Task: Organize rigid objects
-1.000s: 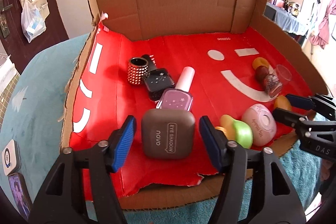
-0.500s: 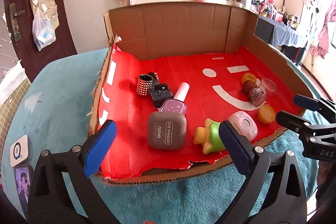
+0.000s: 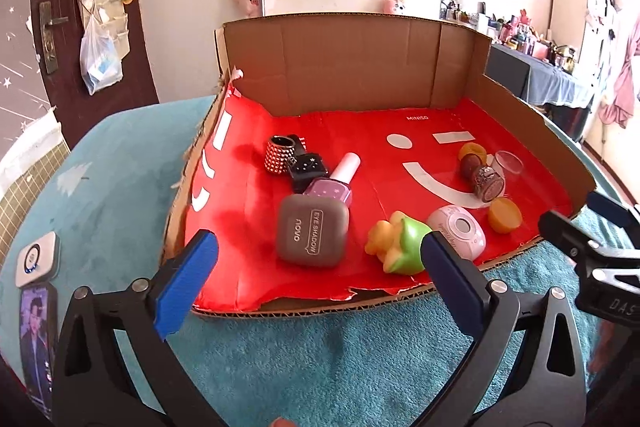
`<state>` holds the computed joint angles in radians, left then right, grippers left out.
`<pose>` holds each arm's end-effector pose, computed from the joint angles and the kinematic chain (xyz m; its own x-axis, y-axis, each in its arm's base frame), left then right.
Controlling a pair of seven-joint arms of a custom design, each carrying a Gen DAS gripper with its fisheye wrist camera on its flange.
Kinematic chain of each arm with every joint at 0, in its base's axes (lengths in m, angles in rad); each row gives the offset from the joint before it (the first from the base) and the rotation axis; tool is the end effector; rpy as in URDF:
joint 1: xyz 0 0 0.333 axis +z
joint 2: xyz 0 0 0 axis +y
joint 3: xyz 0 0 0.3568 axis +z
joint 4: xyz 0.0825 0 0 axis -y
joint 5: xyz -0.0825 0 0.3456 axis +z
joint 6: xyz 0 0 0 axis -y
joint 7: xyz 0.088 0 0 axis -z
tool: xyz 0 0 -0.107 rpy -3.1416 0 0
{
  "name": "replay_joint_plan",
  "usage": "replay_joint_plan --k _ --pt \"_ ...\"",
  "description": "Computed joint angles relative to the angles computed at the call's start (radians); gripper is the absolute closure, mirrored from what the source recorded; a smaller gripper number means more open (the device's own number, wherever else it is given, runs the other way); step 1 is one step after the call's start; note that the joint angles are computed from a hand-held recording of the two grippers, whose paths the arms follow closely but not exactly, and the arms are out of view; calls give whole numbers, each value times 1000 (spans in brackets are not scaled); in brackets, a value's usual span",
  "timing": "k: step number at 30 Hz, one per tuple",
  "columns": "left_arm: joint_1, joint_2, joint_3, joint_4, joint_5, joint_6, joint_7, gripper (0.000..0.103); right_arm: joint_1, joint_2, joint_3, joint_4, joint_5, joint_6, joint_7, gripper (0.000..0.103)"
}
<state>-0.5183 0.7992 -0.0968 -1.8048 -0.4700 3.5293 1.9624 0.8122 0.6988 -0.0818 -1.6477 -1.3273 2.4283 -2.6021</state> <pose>0.6015 -0.3384 0.2651 -0.4097 -0.9122 -0.0022 -0.5751 0.2601 -0.7756 0.5136 0.4691 0.2738 -0.2822 -0.9581 -0.0492 -0.5721 0.2092 -0.7930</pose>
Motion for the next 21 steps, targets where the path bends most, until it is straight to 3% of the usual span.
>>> replay_joint_plan --k 4,13,21 --pt "16 5 -16 1 11 -10 -11 0 -1 18 3 10 23 -7 -11 0" --pt "-35 20 45 15 -20 -33 -20 0 25 46 -5 46 74 -69 -86 0" --pt "-12 18 23 12 9 -47 -29 0 31 50 -13 49 81 -67 -91 0"
